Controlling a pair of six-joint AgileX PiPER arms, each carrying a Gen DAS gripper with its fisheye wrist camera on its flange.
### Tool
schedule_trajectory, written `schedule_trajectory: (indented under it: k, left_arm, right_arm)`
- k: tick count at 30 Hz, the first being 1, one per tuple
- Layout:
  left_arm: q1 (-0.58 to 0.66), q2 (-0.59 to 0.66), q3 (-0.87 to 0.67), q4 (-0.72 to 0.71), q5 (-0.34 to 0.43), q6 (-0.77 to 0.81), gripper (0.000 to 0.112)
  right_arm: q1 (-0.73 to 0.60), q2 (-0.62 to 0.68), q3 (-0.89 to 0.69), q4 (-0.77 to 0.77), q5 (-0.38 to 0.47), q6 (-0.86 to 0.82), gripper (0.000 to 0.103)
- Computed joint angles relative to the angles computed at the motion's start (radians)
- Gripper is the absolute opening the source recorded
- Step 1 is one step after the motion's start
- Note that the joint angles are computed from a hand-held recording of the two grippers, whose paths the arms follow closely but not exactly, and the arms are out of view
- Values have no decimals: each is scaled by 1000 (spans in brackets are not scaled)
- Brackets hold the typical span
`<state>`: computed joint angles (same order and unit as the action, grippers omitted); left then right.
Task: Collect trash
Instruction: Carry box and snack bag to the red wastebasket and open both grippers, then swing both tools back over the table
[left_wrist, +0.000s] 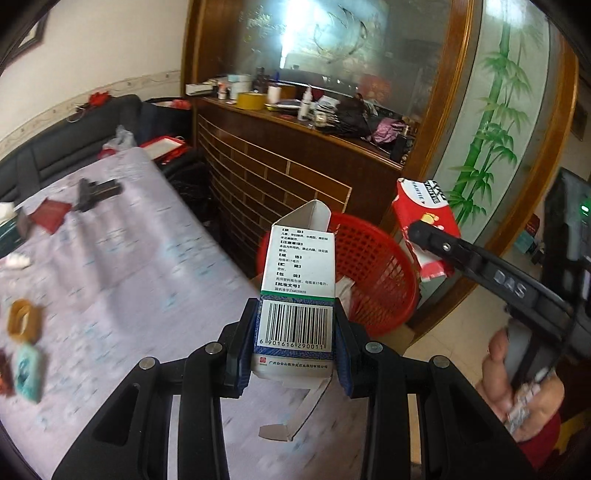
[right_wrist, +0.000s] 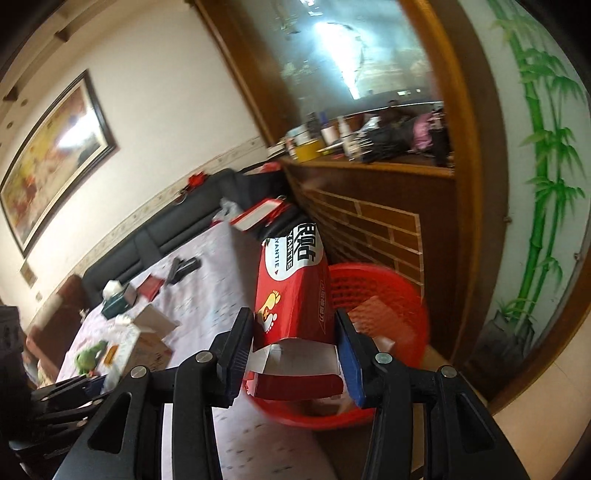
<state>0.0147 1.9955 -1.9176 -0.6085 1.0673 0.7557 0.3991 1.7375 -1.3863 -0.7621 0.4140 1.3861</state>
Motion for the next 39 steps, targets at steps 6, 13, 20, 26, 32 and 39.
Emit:
schedule_trajectory:
  k: [6,13,20,26,32,39]
  left_arm:
    - [-109,188,-272,58,69,-152,41]
    - [-52,176,-241,5,41,-150,63]
    - [83,26,7,-34,-30,-6,63]
    - [231,-51,147,-73,-44,88,63]
    - [391,-42,151,-62,-28,128,63]
    - [549,124,-142,30,62,-13,63]
  right_arm:
    - [-96,12,-3,164,-34,-162,53]
    - [-166,85,-56,352,-29,-345,69]
    - [-104,42,10,257,-98,-228,69]
    - [39,119,-105,262,-65,-250,69]
    - [161,297,-367,435,39,-466,69]
    - [249,474,-648,563,168,-620,69]
